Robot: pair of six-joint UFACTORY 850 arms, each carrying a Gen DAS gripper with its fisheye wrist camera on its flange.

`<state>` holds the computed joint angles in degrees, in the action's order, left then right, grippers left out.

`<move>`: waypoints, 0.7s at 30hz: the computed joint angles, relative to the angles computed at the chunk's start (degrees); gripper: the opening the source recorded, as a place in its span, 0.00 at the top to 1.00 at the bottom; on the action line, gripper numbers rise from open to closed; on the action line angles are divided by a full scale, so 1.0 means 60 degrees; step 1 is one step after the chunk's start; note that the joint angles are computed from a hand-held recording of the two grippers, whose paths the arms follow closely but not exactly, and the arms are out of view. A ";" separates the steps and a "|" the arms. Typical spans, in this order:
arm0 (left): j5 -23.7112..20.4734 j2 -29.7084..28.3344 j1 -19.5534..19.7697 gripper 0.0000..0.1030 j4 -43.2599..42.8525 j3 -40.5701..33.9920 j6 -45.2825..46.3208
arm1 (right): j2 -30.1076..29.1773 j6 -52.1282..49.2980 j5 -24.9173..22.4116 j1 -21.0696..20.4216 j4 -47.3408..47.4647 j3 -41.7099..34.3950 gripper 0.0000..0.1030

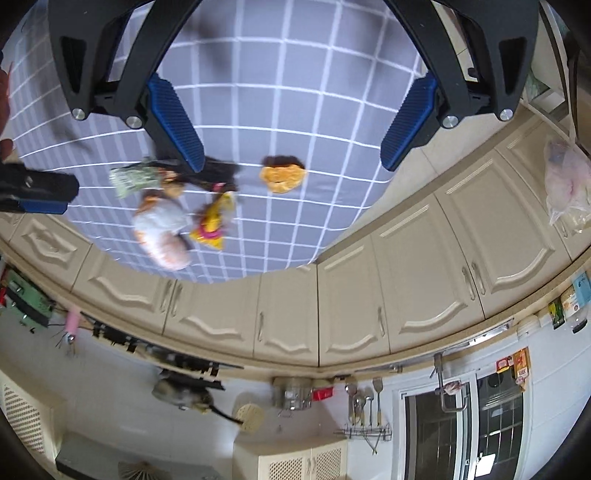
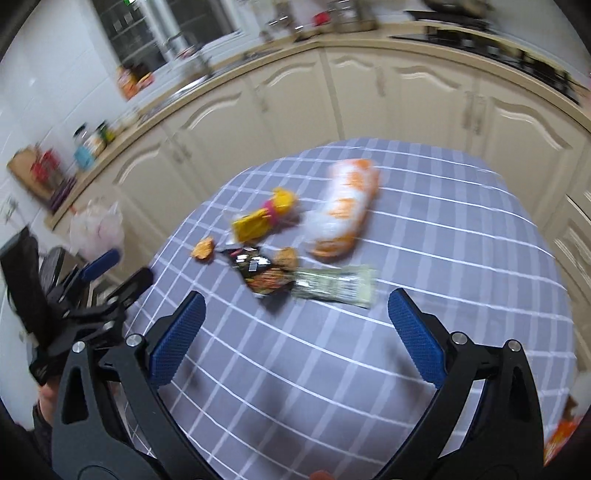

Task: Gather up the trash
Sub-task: 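Withdraw both grippers from the bin back toward the table, then grasp the dried orange peel with the left gripper while the right gripper grasps the black beef-jerky packet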

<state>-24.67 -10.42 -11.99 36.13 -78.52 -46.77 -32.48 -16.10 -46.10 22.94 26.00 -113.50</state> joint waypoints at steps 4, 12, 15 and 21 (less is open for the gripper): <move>0.0030 -0.0479 0.0278 0.09 -0.1062 -0.0307 0.1145 | -0.0732 -0.0433 -0.0552 0.0354 -0.0083 -0.0934 0.21; -0.0035 -0.1431 0.0719 0.09 -0.3196 -0.1166 0.3658 | -0.2608 -0.0793 -0.1815 0.0726 -0.0575 -0.3446 0.48; -0.0480 -0.1852 0.0899 0.25 -0.5021 -0.1604 0.5420 | -0.2952 -0.0847 -0.1853 0.0799 -0.0970 -0.3817 0.51; -0.0649 -0.2047 0.0735 0.59 -0.4841 -0.1796 0.5912 | -0.2926 -0.0676 -0.1187 0.0930 -0.1951 -0.3524 0.61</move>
